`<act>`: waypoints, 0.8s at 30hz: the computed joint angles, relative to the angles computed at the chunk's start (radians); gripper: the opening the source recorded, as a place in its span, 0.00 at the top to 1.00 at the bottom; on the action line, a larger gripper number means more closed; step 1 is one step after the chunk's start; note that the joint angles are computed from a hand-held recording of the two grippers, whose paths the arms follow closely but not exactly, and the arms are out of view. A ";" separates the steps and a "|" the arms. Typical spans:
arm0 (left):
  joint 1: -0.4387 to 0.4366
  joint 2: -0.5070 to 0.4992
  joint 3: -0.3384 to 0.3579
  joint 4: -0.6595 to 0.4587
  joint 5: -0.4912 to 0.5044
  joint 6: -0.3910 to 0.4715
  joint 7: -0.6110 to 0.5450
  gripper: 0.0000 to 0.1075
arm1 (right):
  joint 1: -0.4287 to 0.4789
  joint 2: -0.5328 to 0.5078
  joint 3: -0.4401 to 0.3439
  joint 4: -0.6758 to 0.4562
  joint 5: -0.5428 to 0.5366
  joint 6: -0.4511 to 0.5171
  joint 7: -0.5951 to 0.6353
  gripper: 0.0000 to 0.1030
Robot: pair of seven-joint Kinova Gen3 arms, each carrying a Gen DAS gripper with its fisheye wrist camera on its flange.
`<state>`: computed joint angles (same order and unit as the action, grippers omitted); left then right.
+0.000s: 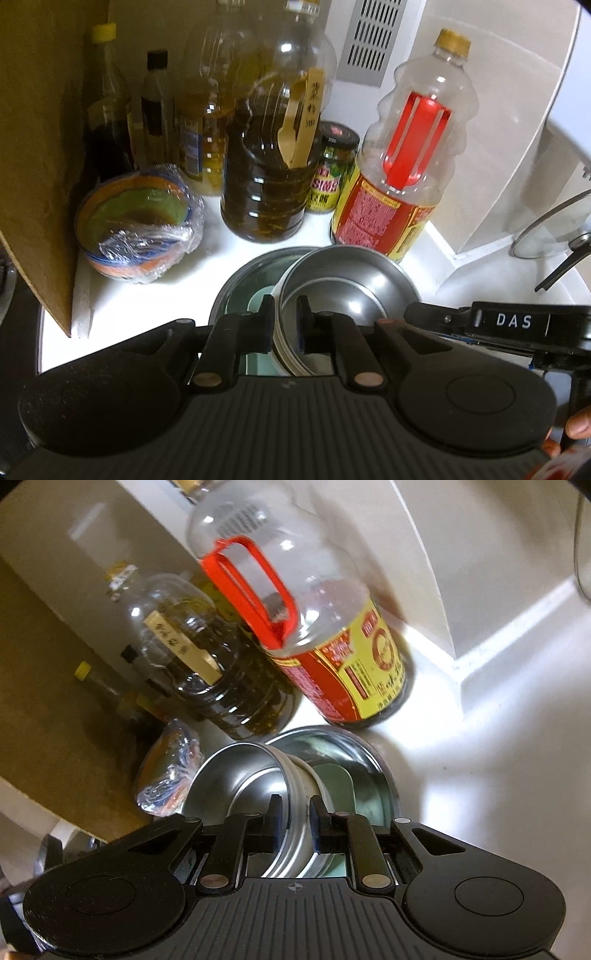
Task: Organize plates and bowls
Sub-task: 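Open both tools and withdraw from the bowl stack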
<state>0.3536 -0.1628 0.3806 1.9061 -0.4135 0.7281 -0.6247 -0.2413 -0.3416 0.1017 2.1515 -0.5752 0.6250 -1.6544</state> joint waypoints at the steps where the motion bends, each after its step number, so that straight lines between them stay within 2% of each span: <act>1: -0.002 -0.011 0.012 0.005 -0.017 0.003 0.019 0.92 | -0.002 -0.016 -0.001 0.010 0.000 -0.010 0.007 0.78; 2: -0.006 -0.022 0.027 0.009 -0.037 0.008 0.042 0.92 | -0.008 -0.037 0.001 0.023 0.000 -0.023 0.018 0.74; 4: -0.013 -0.042 0.059 0.016 -0.069 0.026 0.079 0.92 | -0.011 -0.089 -0.009 0.055 0.015 -0.056 0.023 0.54; 7: -0.025 -0.079 0.114 0.032 -0.106 0.068 0.134 0.92 | -0.006 -0.173 -0.040 0.092 0.076 -0.071 0.002 0.45; 13: -0.036 -0.134 0.248 0.049 -0.135 0.183 0.240 0.92 | -0.008 -0.328 -0.092 0.148 0.181 -0.008 -0.066 0.44; 20: -0.051 -0.211 0.374 0.068 -0.095 0.259 0.258 0.88 | 0.015 -0.465 -0.184 0.181 0.252 0.091 -0.146 0.44; 24: -0.085 -0.267 0.442 0.071 -0.059 0.291 0.225 0.76 | 0.032 -0.536 -0.221 0.185 0.262 0.156 -0.202 0.44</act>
